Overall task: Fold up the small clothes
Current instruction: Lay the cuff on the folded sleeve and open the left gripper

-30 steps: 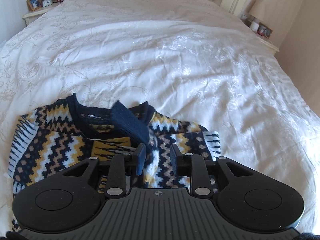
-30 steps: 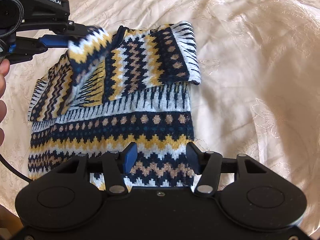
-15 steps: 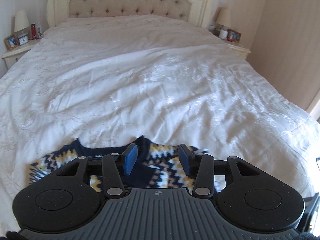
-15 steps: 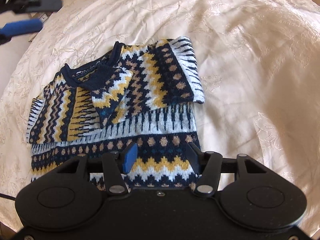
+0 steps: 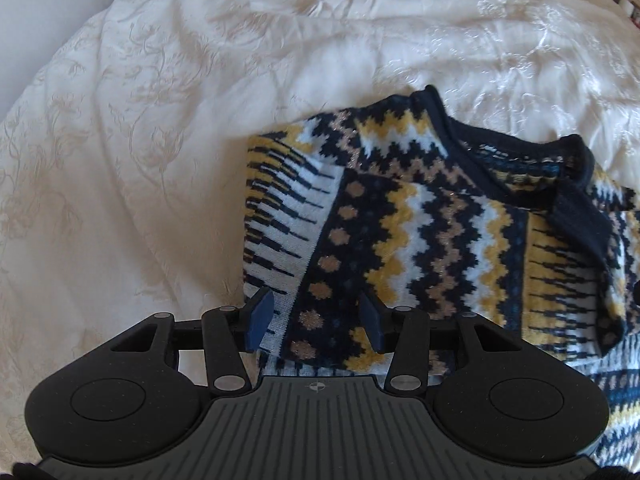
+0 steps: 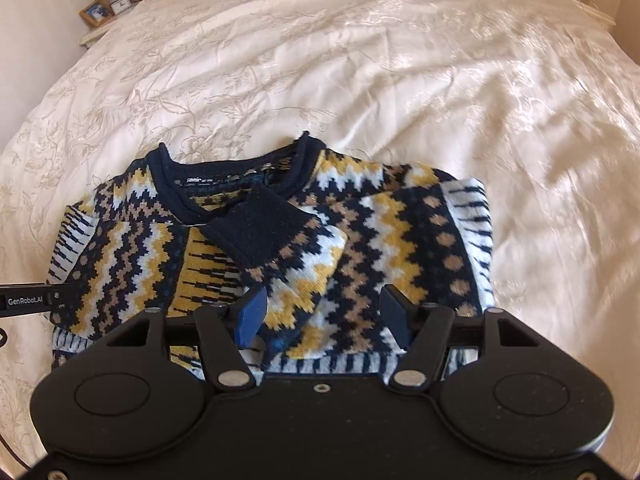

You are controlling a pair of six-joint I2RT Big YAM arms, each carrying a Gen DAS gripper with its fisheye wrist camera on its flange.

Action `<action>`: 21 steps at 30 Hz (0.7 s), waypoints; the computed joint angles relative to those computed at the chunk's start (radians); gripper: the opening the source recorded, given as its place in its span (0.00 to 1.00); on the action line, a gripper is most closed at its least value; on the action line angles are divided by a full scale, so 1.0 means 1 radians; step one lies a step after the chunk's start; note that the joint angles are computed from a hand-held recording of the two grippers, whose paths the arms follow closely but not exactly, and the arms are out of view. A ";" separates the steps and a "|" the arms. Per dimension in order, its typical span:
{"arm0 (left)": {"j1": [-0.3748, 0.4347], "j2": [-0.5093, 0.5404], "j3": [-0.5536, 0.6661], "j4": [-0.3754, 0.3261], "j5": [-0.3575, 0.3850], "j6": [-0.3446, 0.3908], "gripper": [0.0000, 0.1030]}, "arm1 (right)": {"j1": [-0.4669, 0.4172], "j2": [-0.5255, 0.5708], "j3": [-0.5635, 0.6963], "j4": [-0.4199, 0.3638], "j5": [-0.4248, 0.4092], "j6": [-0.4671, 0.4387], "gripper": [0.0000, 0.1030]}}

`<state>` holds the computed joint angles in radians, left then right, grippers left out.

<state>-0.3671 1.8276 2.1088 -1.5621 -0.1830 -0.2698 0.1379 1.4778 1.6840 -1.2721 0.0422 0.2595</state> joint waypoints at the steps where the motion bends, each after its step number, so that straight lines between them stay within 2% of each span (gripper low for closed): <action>1: 0.005 0.013 0.003 -0.011 -0.002 -0.003 0.44 | 0.016 0.019 0.017 0.000 0.015 -0.022 0.70; 4: 0.021 0.023 -0.021 -0.003 0.009 0.003 0.51 | 0.060 0.078 0.066 -0.007 0.058 -0.089 0.72; 5: 0.021 0.025 -0.020 -0.003 0.001 0.004 0.57 | 0.070 0.092 0.074 -0.009 0.071 -0.109 0.72; 7: 0.025 0.026 -0.021 -0.006 0.007 -0.003 0.59 | 0.091 0.122 0.088 -0.012 0.113 -0.158 0.72; 10: 0.035 0.010 -0.045 0.006 0.029 -0.027 0.63 | 0.093 0.137 0.073 -0.003 0.165 -0.194 0.66; 14: 0.057 -0.015 -0.081 0.025 0.078 -0.065 0.65 | 0.027 0.094 0.027 0.002 0.190 -0.110 0.66; 17: 0.064 -0.024 -0.093 0.029 0.090 -0.075 0.65 | -0.044 0.048 -0.009 -0.031 0.194 -0.015 0.66; 21: 0.066 -0.034 -0.105 0.034 0.076 -0.063 0.65 | -0.129 -0.033 -0.074 0.013 0.128 0.057 0.65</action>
<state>-0.3013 1.7934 2.0035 -1.5279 -0.1068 -0.3330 0.0086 1.4444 1.6105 -1.2591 0.1706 0.3161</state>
